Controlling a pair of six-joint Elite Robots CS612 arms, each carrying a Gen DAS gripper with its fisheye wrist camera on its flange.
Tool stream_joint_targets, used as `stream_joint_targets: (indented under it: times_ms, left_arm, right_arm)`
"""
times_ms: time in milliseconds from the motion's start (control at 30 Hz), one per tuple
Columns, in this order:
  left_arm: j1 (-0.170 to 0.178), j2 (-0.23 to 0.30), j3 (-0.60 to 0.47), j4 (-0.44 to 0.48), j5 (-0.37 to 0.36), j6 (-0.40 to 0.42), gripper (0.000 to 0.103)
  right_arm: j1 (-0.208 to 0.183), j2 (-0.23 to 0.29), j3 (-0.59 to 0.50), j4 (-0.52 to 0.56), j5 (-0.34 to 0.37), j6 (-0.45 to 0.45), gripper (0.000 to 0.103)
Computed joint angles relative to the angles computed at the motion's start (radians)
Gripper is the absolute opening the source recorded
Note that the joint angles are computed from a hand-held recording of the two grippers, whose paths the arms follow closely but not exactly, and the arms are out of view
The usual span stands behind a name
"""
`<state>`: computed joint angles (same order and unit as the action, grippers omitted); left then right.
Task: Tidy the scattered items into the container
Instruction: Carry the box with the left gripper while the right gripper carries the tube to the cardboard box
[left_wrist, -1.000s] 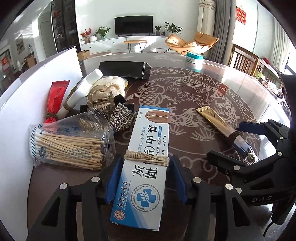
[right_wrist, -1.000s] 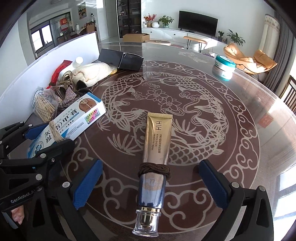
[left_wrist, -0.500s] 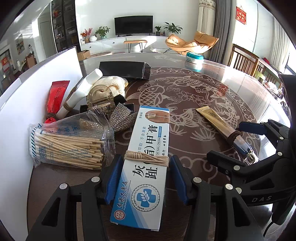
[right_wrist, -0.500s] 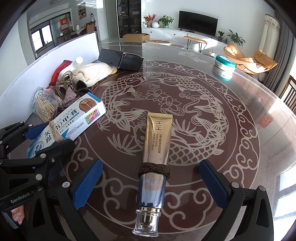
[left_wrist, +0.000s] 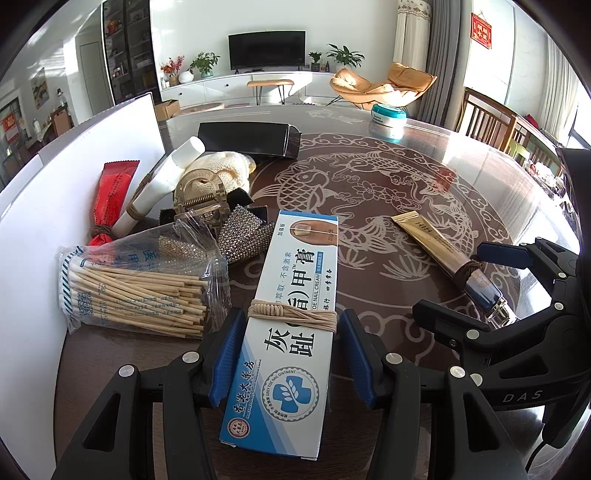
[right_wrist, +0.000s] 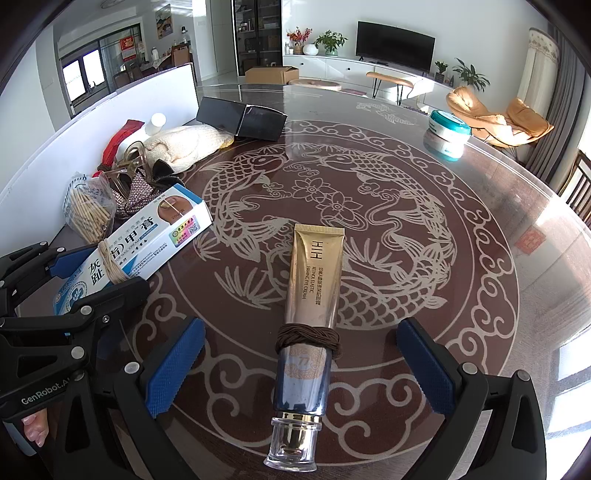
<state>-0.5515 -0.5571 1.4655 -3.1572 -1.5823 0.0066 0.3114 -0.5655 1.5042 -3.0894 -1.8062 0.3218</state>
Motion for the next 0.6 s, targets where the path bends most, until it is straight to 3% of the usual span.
stream_joint_targets:
  times_ms: [500,600]
  left_arm:
    - [-0.003,-0.006,0.010,0.005,0.015,0.022,0.054]
    - [-0.001,-0.013,0.003,0.052,0.004,0.029,0.054]
  right_arm:
    - [-0.001,-0.001,-0.001,0.001,0.004,-0.002,0.103]
    - [-0.015,-0.016,-0.004,0.063,0.062,-0.047,0.103]
